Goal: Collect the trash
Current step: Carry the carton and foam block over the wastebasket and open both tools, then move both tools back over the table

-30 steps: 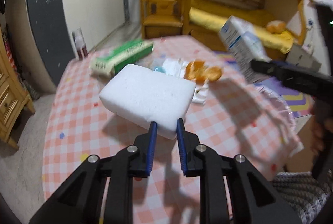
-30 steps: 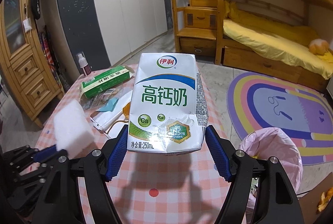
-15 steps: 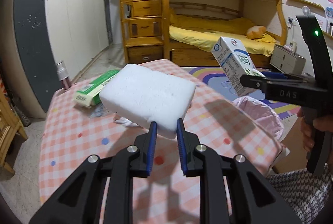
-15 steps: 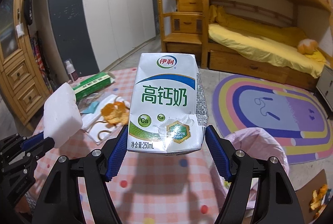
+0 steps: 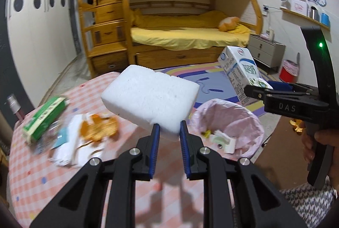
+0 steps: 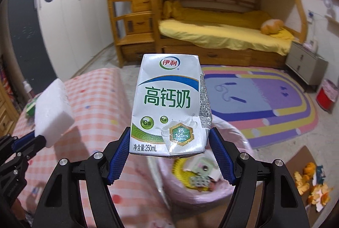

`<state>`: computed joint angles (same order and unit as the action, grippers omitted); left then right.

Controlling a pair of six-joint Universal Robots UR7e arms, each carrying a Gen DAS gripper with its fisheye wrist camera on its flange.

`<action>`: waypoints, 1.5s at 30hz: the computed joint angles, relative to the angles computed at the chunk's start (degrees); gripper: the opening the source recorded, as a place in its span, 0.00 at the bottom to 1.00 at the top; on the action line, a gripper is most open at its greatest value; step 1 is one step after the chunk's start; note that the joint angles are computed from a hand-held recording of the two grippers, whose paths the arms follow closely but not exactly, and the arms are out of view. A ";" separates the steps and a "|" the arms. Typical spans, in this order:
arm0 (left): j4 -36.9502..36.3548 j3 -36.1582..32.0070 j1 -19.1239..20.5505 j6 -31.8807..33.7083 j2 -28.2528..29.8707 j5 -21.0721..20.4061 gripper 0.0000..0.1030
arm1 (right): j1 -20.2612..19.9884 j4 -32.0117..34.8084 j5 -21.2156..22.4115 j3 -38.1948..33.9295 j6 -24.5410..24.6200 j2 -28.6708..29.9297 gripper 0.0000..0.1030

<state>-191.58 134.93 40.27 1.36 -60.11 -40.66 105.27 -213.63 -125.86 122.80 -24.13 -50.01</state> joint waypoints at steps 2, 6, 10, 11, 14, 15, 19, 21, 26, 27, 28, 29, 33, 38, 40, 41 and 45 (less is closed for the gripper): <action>-0.50 -1.77 0.22 0.53 2.51 -1.34 0.17 | -1.20 -0.33 -1.15 0.55 0.49 -0.75 0.70; -0.72 -5.66 0.82 1.96 7.23 -4.70 0.17 | -3.65 0.07 -1.03 1.82 2.76 -2.59 0.70; -0.08 -9.58 1.72 2.82 11.07 -7.18 0.17 | -4.82 -0.13 -0.35 2.19 3.84 -3.43 0.70; 0.21 -10.68 2.00 3.06 12.01 -7.79 0.17 | -5.07 -0.35 -0.30 2.13 3.82 -3.52 0.70; 0.24 -13.46 2.78 4.19 14.49 -9.11 0.18 | -6.00 -1.09 0.35 1.82 4.30 -3.87 0.71; 0.28 -14.63 3.17 4.67 15.40 -9.61 0.18 | -6.57 -1.15 0.84 1.79 4.72 -4.20 0.71; 3.89 -18.68 5.04 4.85 17.67 -12.10 0.35 | -8.54 -0.35 3.09 1.51 7.47 -5.37 0.76; 5.23 -19.50 5.65 4.11 17.99 -12.57 0.48 | -9.12 -0.92 3.90 1.66 8.69 -5.64 0.80; 6.05 -18.82 6.17 1.84 16.82 -12.96 0.48 | -10.09 -2.83 5.04 2.65 10.74 -6.55 0.81; 6.14 -18.70 6.04 1.19 16.56 -12.71 0.48 | -10.26 -3.17 5.36 2.91 11.20 -6.80 0.80; 6.26 -18.09 6.02 0.05 15.78 -12.41 0.48 | -10.49 -3.31 5.76 3.12 11.49 -7.10 0.80; 6.16 -17.53 6.03 -0.79 15.09 -12.32 0.48 | -10.71 -3.41 6.19 3.47 11.65 -7.50 0.80; 6.73 -15.35 5.18 -2.96 12.59 -9.67 0.48 | -9.57 -3.05 5.67 3.42 11.36 -6.96 0.80; 6.42 -11.73 3.94 -3.70 8.62 -6.16 0.48 | -6.84 -2.84 4.73 2.49 10.42 -5.13 0.80; 6.51 -10.20 3.46 -3.86 6.82 -4.99 0.48 | -5.50 -2.80 4.15 1.91 9.84 -4.14 0.80; 6.57 -9.29 3.26 -3.96 5.71 -4.40 0.49 | -4.67 -2.66 3.94 1.46 9.49 -3.47 0.80; 6.37 -5.97 2.81 -4.65 1.23 -1.94 0.55 | -1.87 -1.37 3.96 -0.31 8.58 -1.09 0.80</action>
